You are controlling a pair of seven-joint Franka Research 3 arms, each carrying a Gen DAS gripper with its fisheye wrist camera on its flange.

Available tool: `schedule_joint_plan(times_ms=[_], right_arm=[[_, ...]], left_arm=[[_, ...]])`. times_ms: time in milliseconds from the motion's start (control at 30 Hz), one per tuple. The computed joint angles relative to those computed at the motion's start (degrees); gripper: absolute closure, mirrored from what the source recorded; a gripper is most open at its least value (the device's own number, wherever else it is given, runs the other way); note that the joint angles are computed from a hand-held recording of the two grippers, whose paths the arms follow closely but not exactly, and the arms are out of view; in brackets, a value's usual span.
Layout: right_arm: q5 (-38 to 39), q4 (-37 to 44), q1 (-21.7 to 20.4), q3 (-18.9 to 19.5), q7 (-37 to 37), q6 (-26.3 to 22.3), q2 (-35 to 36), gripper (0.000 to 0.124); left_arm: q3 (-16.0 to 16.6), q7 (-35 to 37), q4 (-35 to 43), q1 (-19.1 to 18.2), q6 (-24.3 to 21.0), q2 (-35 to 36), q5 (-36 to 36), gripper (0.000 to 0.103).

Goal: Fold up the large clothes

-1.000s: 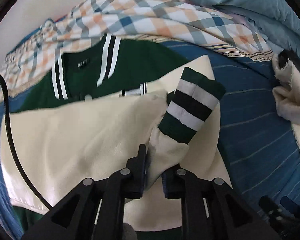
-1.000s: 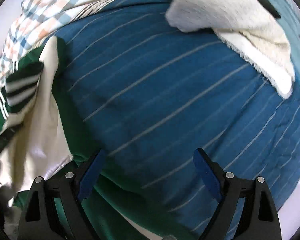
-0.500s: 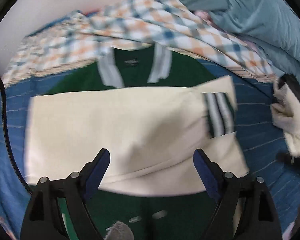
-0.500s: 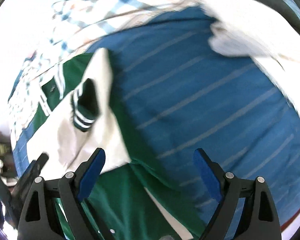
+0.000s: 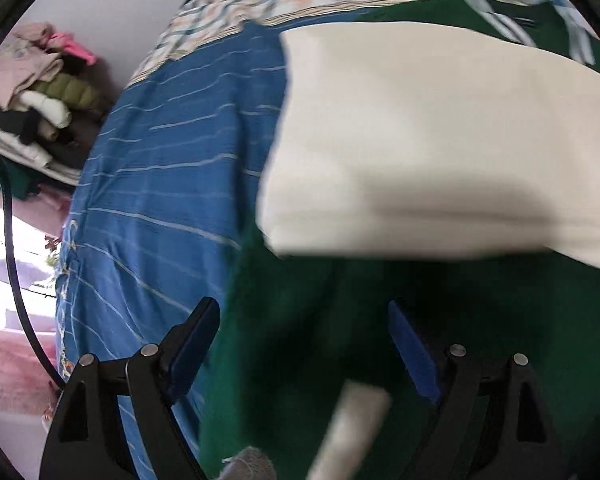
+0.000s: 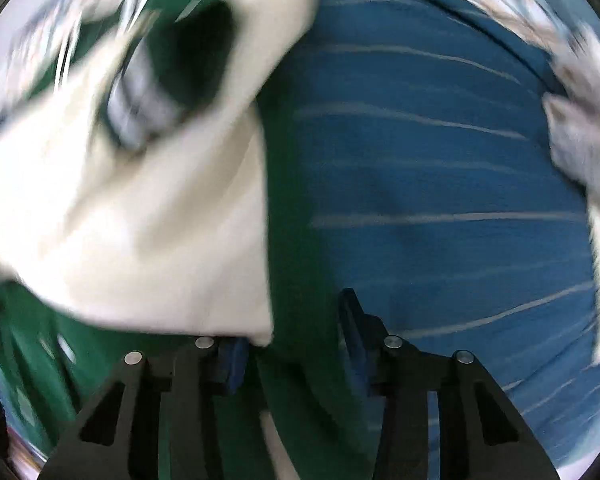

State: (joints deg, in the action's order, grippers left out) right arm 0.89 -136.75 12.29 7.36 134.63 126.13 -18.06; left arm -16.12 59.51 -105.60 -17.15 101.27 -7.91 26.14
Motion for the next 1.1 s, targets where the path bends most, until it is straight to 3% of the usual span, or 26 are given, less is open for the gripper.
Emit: schedule_joint_plan(times_ms=[167,300,433,533,567,600,667,700,800,867,933,1000,1033,1100], right_arm=[[1.99,-10.60,-3.67,-0.40,9.67,9.14,-9.53,0.081],[7.21,-15.82,-4.69,-1.75,10.97,14.25,-10.51,0.082],[-3.80,-3.27,-5.35,2.98,9.17,-0.13,-3.64,0.079],[-11.91,2.58,-2.89,4.36,3.90,-6.94,-0.02,0.075],[-10.91,3.12,-3.04,3.71,4.72,-10.52,0.62,0.064],[-6.20,2.15,-2.65,1.10,6.40,-10.91,-0.29,0.063],[4.18,-0.57,-2.80,-2.42,9.93,-8.69,-3.70,0.063],[5.63,-0.44,-3.05,-2.61,10.87,-8.72,-4.75,0.063],[0.80,2.67,-4.60,0.78,16.40,-8.22,-7.08,0.063],[-3.83,3.94,-5.82,2.75,20.73,-2.27,-7.11,0.058],[-2.13,4.33,-4.40,1.19,17.46,8.25,-3.20,0.051],[3.54,9.24,-2.12,-2.10,8.95,12.28,5.87,0.051],[5.67,11.17,-1.54,-3.06,5.50,11.78,9.30,0.050],[5.33,16.85,-1.13,-3.58,3.30,5.83,15.90,0.058]], left_arm=[[0.94,-2.29,1.18,1.03,1.36,2.15,-0.84,0.015],[1.31,-2.41,1.83,1.31,1.73,3.04,-1.18,0.008],[1.56,-1.55,1.57,1.58,2.34,2.72,-1.83,0.008],[1.56,-1.04,0.48,1.69,3.94,2.50,-1.21,0.000],[1.77,-0.79,0.12,1.83,4.64,2.44,-1.86,0.000],[2.19,-0.34,-0.53,2.07,5.96,2.25,-3.28,0.000],[3.04,-0.11,-1.74,2.78,8.52,1.72,-6.04,0.000],[3.55,-0.12,-2.79,3.19,10.49,1.15,-8.02,0.000],[4.26,0.29,-5.70,4.10,15.02,-0.52,-11.24,0.000],[4.42,0.45,-7.23,4.53,16.93,-1.56,-12.33,0.000],[4.11,-0.34,-6.67,4.83,15.78,-1.72,-12.53,0.000],[3.46,-2.29,-5.75,4.94,12.70,-2.37,-11.64,0.000],[3.22,-3.14,-5.76,4.94,11.70,-3.24,-11.08,0.000],[2.75,-4.86,-6.24,4.74,9.69,-5.92,-10.50,0.000]])
